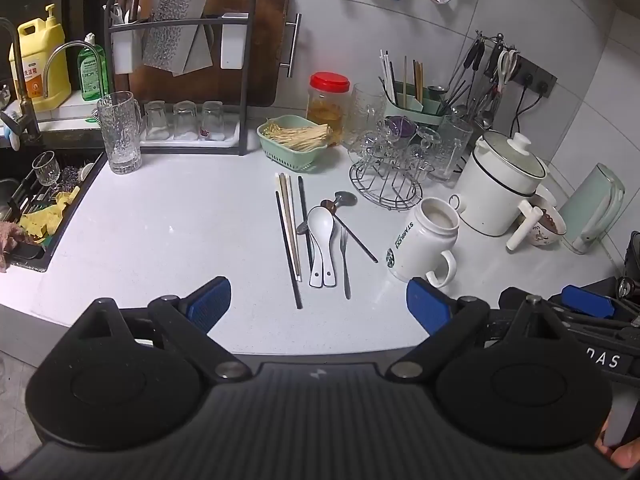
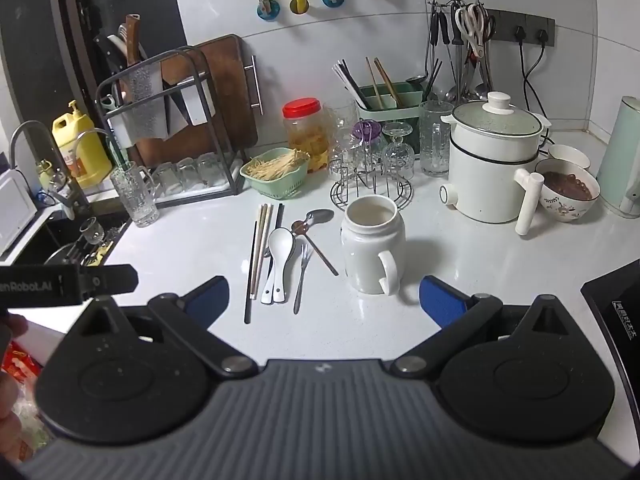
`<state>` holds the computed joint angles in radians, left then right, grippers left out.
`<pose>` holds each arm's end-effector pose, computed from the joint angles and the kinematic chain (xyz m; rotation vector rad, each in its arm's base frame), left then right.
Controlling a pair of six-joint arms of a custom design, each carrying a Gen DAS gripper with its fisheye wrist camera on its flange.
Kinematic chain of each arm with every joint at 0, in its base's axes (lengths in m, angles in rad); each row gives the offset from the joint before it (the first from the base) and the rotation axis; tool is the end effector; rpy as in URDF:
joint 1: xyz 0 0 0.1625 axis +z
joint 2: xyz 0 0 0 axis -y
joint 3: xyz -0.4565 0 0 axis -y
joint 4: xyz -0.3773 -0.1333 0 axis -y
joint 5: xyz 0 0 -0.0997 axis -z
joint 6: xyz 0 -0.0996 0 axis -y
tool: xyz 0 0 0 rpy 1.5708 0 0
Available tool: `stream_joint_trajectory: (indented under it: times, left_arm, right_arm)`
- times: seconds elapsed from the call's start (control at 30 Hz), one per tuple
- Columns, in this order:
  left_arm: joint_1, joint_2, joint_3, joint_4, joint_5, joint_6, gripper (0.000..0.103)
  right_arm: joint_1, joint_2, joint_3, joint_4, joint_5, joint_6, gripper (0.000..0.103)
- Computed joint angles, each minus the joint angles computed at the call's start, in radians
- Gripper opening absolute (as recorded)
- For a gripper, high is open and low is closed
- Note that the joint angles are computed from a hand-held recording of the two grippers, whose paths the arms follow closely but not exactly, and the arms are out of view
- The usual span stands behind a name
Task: Organize utensils
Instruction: 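Move both tools toward the utensils and the white Starbucks mug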
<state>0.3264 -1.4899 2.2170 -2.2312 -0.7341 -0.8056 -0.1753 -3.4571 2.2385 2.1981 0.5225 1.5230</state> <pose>-0.3255 -0.3290 0.2935 0.5811 2.4355 -0.9080 0.3151 -0.2788 0.2781 0.2457 -2.2142 1.1861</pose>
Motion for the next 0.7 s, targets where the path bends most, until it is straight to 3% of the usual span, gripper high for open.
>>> stream_joint_trajectory:
  times: [0.7]
  left_arm:
    - [0.019, 0.004, -0.017, 0.012, -0.006, 0.009, 0.097]
  right_arm:
    - [0.029, 0.002, -0.002, -0.028, -0.004, 0.055, 0.103]
